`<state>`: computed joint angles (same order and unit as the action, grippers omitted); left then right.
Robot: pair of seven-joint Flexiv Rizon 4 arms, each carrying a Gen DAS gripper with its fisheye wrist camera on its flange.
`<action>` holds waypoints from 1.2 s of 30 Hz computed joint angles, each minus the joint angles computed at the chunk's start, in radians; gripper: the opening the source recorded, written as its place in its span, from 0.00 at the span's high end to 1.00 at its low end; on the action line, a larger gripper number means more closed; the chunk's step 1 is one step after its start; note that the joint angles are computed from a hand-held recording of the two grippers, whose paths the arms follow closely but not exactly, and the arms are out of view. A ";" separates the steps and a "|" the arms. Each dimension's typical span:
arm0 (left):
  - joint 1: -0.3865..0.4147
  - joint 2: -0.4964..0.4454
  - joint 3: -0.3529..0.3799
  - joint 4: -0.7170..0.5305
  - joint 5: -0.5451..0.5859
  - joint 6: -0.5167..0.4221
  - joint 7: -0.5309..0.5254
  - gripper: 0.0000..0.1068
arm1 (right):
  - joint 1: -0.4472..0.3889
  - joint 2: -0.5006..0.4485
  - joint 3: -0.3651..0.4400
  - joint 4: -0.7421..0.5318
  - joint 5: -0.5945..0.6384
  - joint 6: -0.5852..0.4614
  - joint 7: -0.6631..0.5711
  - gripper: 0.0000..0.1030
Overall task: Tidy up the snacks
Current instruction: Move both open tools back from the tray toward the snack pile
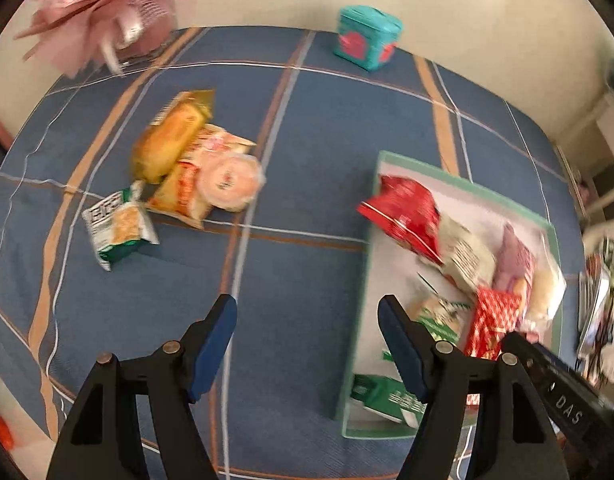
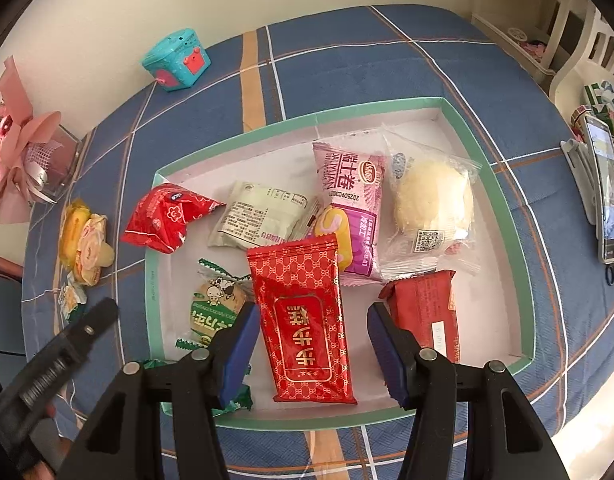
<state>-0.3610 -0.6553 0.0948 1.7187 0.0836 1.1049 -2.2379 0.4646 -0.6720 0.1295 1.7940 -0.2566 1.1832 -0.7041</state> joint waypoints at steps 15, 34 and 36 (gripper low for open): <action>0.001 0.009 0.029 0.023 0.015 0.025 -0.068 0.17 | 0.020 -0.016 -0.011 -0.014 -0.022 0.012 -0.028 0.09; -0.026 0.024 0.106 0.013 0.126 -0.005 -0.167 0.10 | 0.112 0.003 -0.134 0.056 -0.138 0.168 0.080 0.00; -0.023 0.034 0.121 0.024 0.144 -0.007 -0.197 0.10 | 0.119 0.002 -0.145 0.062 -0.146 0.204 0.098 0.00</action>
